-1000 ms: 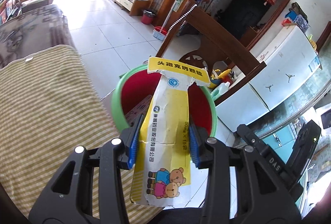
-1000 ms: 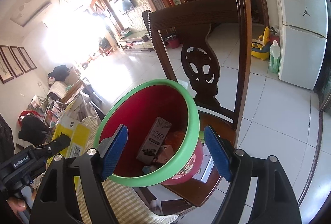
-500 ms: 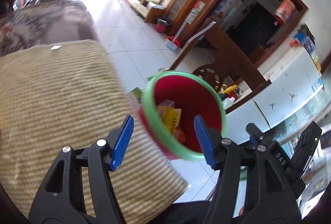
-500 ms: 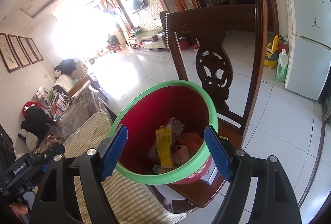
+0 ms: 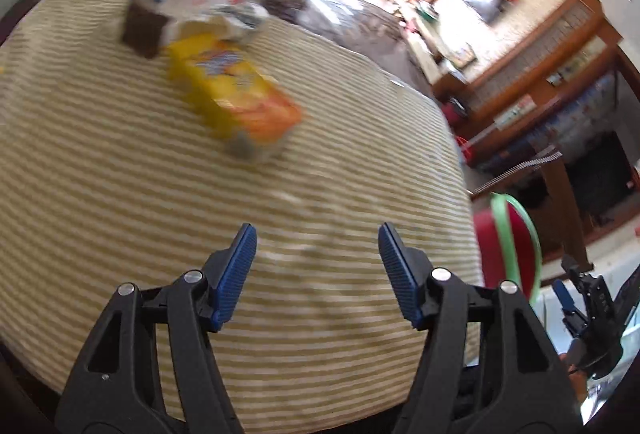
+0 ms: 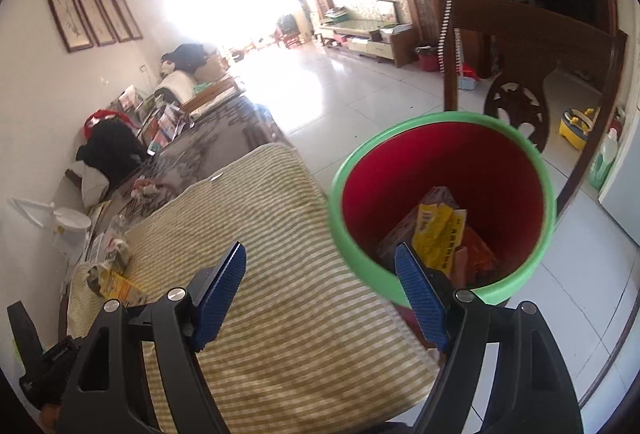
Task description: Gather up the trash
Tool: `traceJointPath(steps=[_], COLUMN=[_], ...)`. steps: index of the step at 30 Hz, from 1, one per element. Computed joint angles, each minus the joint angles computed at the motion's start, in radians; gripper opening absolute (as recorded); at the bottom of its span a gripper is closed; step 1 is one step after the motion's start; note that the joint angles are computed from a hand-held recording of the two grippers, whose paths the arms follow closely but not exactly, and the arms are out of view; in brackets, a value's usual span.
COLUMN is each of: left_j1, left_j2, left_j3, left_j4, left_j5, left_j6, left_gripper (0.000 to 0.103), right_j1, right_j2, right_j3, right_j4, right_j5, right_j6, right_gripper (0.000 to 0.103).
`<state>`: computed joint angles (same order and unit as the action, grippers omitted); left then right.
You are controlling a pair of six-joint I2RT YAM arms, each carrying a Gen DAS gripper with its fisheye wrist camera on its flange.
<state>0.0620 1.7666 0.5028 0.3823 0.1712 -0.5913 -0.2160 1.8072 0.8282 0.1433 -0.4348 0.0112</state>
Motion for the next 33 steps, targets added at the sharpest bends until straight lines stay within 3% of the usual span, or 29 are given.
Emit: traceJointPath(steps=[4, 8, 10, 12, 16, 21, 33], left_j1=[0.120, 0.249, 0.310, 0.371, 0.441, 0.508, 0.534], left_j2=[-0.044, -0.033, -0.006, 0.020, 0.080, 0.113, 0.172], left_j3=[-0.059, -0.103, -0.126, -0.148, -0.152, -0.144, -0.124], left_j4=[0.001, 0.063, 0.123, 0.168, 0.218, 0.230, 0.260], left_j5=[-0.023, 0.032, 0.063, 0.097, 0.127, 0.184, 0.223], left_j6=[0.093, 0.211, 0.254, 0.288, 0.310, 0.305, 0.282], left_gripper=[0.062, 0.067, 0.069, 0.069, 0.069, 0.069, 0.070], right_j1=[0.184, 0.388, 0.497, 0.577, 0.729, 0.821, 0.840], right_j2=[0.013, 0.057, 0.103, 0.156, 0.386, 0.680, 0.997], right_j3=[0.032, 0.144, 0.248, 0.338, 0.673, 1.069, 1.551], right_j4=[-0.075, -0.169, -0.233, -0.278, -0.482, -0.720, -0.991], right_j5=[0.036, 0.063, 0.089, 0.098, 0.157, 0.269, 0.218], right_j6=[-0.049, -0.091, -0.122, -0.148, -0.236, -0.329, -0.330], right_gripper=[0.075, 0.081, 0.089, 0.090, 0.090, 0.090, 0.090])
